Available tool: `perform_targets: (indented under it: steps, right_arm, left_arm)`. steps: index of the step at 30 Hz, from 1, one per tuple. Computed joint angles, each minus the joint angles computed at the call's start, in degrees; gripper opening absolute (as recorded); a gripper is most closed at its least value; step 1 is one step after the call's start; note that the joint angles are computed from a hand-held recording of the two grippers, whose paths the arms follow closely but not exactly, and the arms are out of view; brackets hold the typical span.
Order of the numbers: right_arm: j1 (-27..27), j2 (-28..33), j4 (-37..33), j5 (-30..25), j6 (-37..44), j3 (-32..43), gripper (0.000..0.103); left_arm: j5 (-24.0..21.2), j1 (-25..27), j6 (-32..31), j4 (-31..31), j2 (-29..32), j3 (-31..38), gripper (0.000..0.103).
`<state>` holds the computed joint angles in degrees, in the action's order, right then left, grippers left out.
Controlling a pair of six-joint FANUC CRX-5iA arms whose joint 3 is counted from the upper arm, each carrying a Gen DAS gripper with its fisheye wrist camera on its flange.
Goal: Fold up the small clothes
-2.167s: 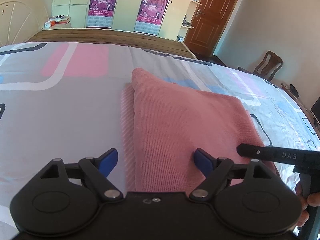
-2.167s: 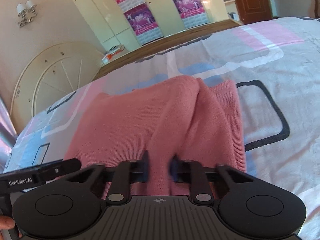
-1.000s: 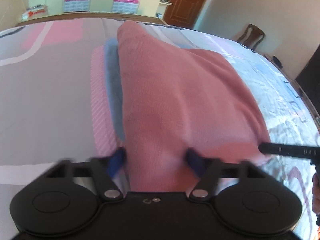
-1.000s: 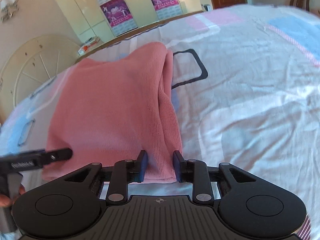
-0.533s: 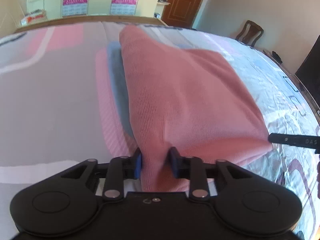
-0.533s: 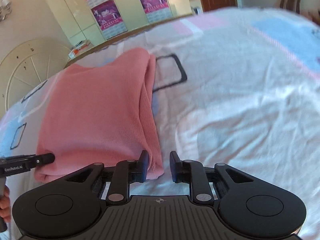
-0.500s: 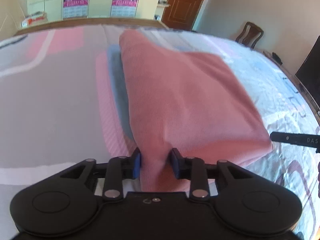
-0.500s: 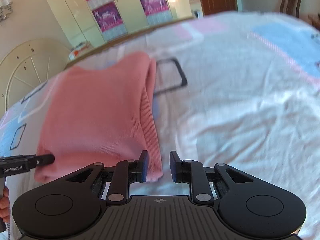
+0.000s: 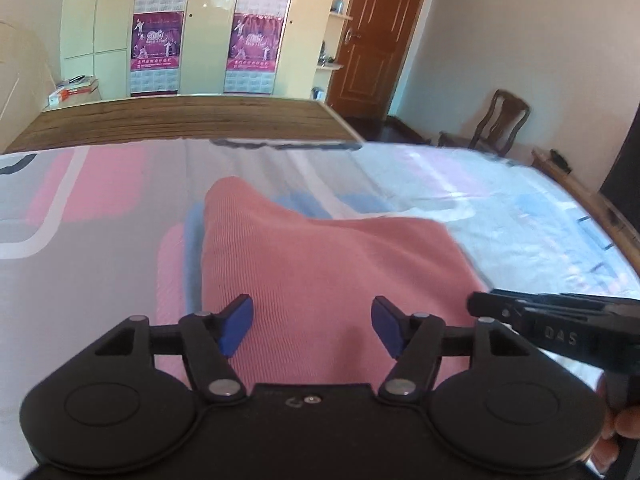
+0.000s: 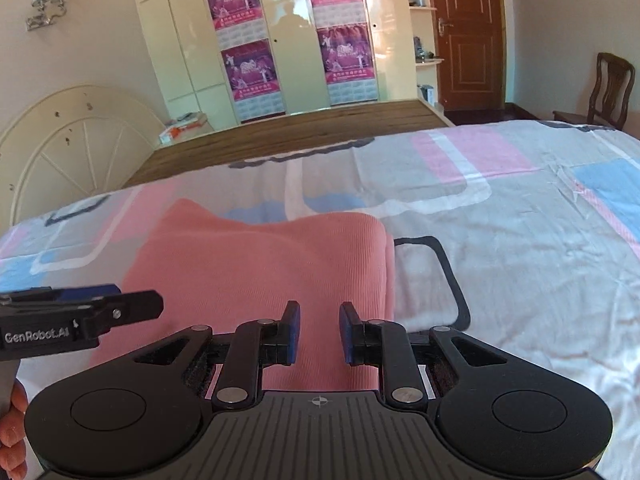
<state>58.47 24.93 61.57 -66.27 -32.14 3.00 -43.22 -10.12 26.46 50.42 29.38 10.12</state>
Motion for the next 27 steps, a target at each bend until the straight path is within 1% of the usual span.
perform_targets:
  steps: [2,3,4,5,6,7,8,10,12,13,14,16,17,18,19,20,21,24,25,27]
  right_arm:
    - [-0.8,0.4,-2.8,1.4,1.8,-0.4,0.021]
    - [-1.1,0.3,-4.4,2.3,2.8,-1.0,0.020]
    - [-1.4,0.0,-4.0,3.3,2.4,-2.2,0.019]
    - [-1.4,-0.3,-3.5,3.5,2.5,-2.7,0.019]
    - [-1.5,-0.4,-4.0,3.5,3.3,-2.4,0.019]
    - [-1.6,-0.8,-3.6,3.6,3.4,-2.4,0.020]
    - [-1.8,-1.4,-1.5,4.3,2.1,-3.3,0.020]
    - [-2.7,-1.8,1.5,4.7,1.4,-3.6,0.020]
    - [-4.2,-1.0,2.6,4.5,2.5,-2.1,0.020]
    - [-4.9,-0.3,2.3,4.0,3.2,-1.0,0.020]
    - [-5.8,0.3,1.8,4.0,3.7,0.0,0.020]
    - [-7.2,1.1,1.0,4.7,3.9,0.9,0.020]
    - [-7.4,1.7,0.1,4.1,5.1,1.5,0.020]
    - [-7.7,3.3,-2.7,2.7,9.0,3.8,0.020]
    - [-8.1,4.0,-4.5,2.6,11.8,4.8,0.020]
    - [-8.5,4.0,-3.5,3.7,11.6,3.6,0.020]
    - [-8.4,3.6,-2.9,3.7,11.1,2.9,0.020]
    - [-8.0,3.8,-3.7,2.2,12.7,4.3,0.020]
    - [-7.7,3.3,-2.8,2.3,11.4,3.5,0.020]
    - [-7.2,1.3,0.5,4.0,6.6,0.1,0.020]
  left_arm:
    - [-1.5,0.2,3.4,-4.4,1.9,2.6,0.064]
    - [-1.5,0.2,2.8,-5.0,2.3,2.8,0.064]
    - [-0.6,0.1,0.8,-4.4,1.9,1.9,0.064]
    - [-0.5,0.1,0.2,-4.8,1.6,1.7,0.064]
    - [-1.1,0.2,1.5,-5.8,1.5,2.4,0.064]
    - [-1.6,0.3,2.2,-5.2,1.4,2.8,0.064]
    - [-1.6,0.2,2.1,-3.5,1.4,2.9,0.064]
    - [-0.1,-0.5,2.9,-2.3,2.2,4.3,0.066]
    - [0.2,-1.1,6.6,-4.8,4.5,8.4,0.072]
    - [-0.7,-1.4,10.1,-7.9,6.3,11.7,0.072]
    - [-1.2,-1.5,12.1,-9.8,7.4,13.6,0.072]
    - [-0.2,-1.9,14.0,-12.3,8.5,15.0,0.073]
    - [0.6,-2.1,13.8,-13.2,8.7,15.1,0.073]
    - [1.4,-2.2,13.0,-13.2,8.6,14.5,0.073]
    - [2.0,-2.2,12.3,-12.8,8.6,14.0,0.073]
    - [1.9,-2.1,12.6,-12.9,8.6,14.2,0.073]
    - [1.6,-2.0,13.1,-13.0,8.4,14.2,0.073]
    - [1.8,-1.6,13.3,-13.1,7.1,13.2,0.073]
    - [1.9,-1.5,13.6,-13.3,6.6,12.8,0.074]
    - [1.6,-0.8,13.4,-11.6,4.9,10.4,0.080]
